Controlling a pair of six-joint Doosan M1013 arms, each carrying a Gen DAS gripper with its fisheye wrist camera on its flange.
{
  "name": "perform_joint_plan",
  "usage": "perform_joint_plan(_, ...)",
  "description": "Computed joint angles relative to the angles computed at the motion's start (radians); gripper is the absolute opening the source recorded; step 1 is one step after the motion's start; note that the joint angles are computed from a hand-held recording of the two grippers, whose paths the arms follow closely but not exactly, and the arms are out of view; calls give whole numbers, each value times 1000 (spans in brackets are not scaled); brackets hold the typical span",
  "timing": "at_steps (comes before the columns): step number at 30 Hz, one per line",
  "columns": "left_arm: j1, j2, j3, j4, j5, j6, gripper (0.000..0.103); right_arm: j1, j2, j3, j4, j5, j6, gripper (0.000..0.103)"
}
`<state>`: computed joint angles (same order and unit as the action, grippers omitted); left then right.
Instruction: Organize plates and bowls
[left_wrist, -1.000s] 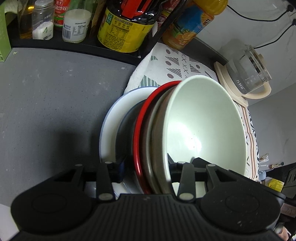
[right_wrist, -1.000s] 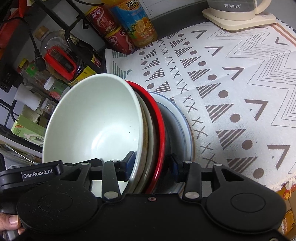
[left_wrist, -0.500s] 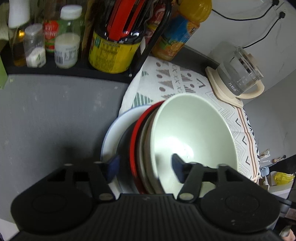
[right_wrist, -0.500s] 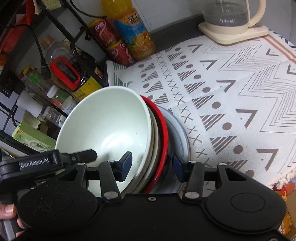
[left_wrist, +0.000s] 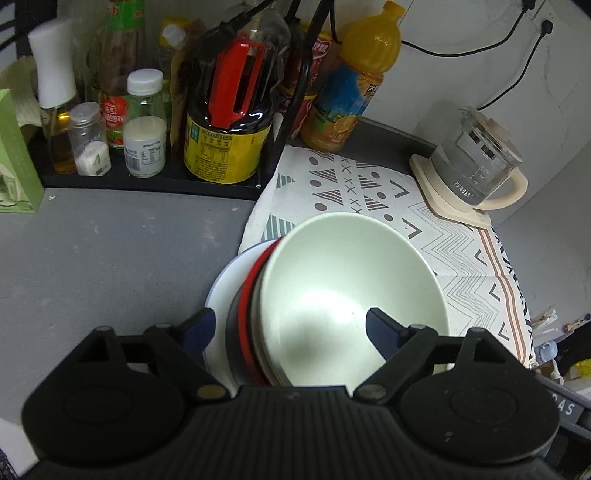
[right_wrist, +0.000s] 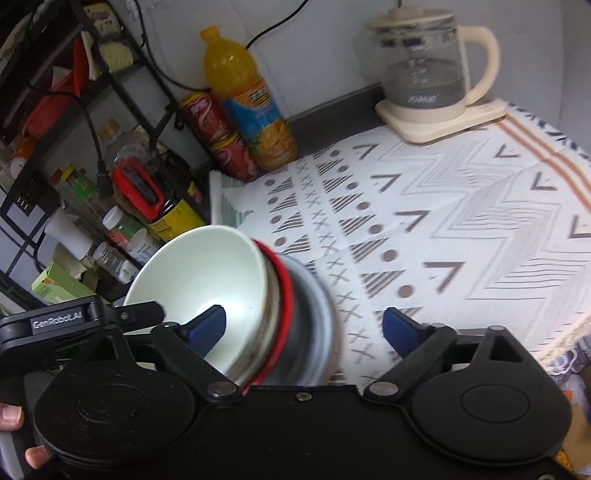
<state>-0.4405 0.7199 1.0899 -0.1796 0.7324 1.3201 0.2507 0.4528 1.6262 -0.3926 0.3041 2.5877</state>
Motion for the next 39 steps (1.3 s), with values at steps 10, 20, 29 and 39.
perform_joint_plan(10, -44, -71, 102, 78, -73, -58, 88, 4, -109, 144, -429, -12, 432, 103)
perform_joint_plan(20, -73, -140, 204, 92, -155, -58, 103, 26, -173, 215, -633, 10, 604, 103)
perform_joint_plan(29, -93, -194, 273, 131, -206, -58, 103, 59, -212, 256, -788, 73, 750, 103)
perform_joint_plan(39, -104, -248, 351, 155, -257, -75, 103, 86, -248, 308, -882, 80, 850, 103)
